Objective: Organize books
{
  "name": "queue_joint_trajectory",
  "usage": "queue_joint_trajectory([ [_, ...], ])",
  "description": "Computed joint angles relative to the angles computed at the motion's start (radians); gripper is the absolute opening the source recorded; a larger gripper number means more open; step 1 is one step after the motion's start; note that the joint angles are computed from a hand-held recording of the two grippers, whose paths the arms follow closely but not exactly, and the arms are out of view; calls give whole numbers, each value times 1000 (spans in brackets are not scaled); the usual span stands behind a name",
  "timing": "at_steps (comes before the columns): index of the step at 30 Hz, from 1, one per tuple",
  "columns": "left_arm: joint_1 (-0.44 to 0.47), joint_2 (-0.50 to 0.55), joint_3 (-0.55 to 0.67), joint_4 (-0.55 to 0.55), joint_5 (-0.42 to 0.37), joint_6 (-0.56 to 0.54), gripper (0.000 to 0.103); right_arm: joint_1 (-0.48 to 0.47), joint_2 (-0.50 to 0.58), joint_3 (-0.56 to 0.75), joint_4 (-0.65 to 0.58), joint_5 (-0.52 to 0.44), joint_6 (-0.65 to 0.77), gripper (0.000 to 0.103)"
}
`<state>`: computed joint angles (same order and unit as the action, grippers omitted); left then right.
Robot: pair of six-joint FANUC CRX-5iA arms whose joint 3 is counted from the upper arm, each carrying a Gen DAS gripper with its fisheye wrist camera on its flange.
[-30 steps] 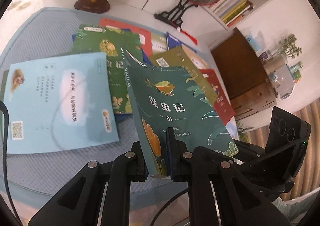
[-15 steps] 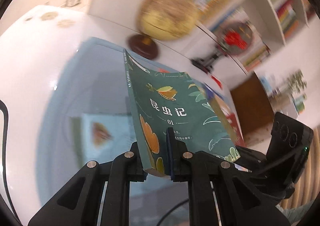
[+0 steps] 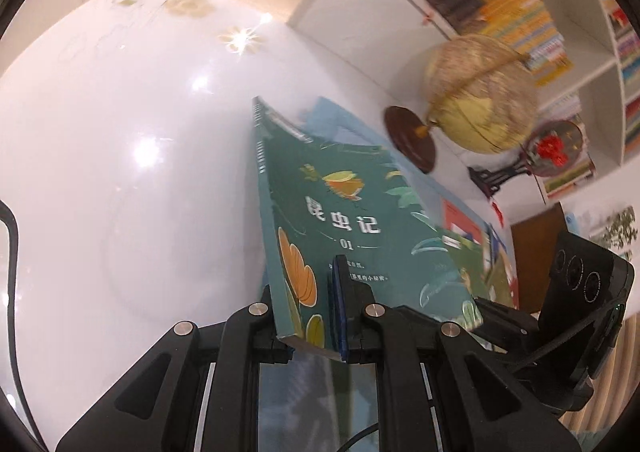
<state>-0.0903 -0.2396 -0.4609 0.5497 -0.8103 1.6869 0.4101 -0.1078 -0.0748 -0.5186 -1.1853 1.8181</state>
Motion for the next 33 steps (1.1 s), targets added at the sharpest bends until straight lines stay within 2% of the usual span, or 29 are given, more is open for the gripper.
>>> queue_joint_trajectory([
  [2,31,4,-16,31,-5,-32,11,11,15,-3,-3,6,-12,27],
  [7,87,13,-22,18,-38,-29,13,51,48,1,-24,8,-72,28],
  [12,120,-4,-35,-15,-65,-29,15,80,71,-4,-17,28,-142,28],
  [20,146,-23,-29,-89,-101,9,18,77,110,11,-25,21,-220,30],
  [24,125,-11,-8,-117,-120,18,19,78,80,-14,-4,35,-239,30],
  [28,85,8,5,-118,-89,22,19,90,33,-50,62,80,-230,30],
  [33,18,80,70,-104,-72,-39,19,95,-14,-79,124,119,-211,30],
])
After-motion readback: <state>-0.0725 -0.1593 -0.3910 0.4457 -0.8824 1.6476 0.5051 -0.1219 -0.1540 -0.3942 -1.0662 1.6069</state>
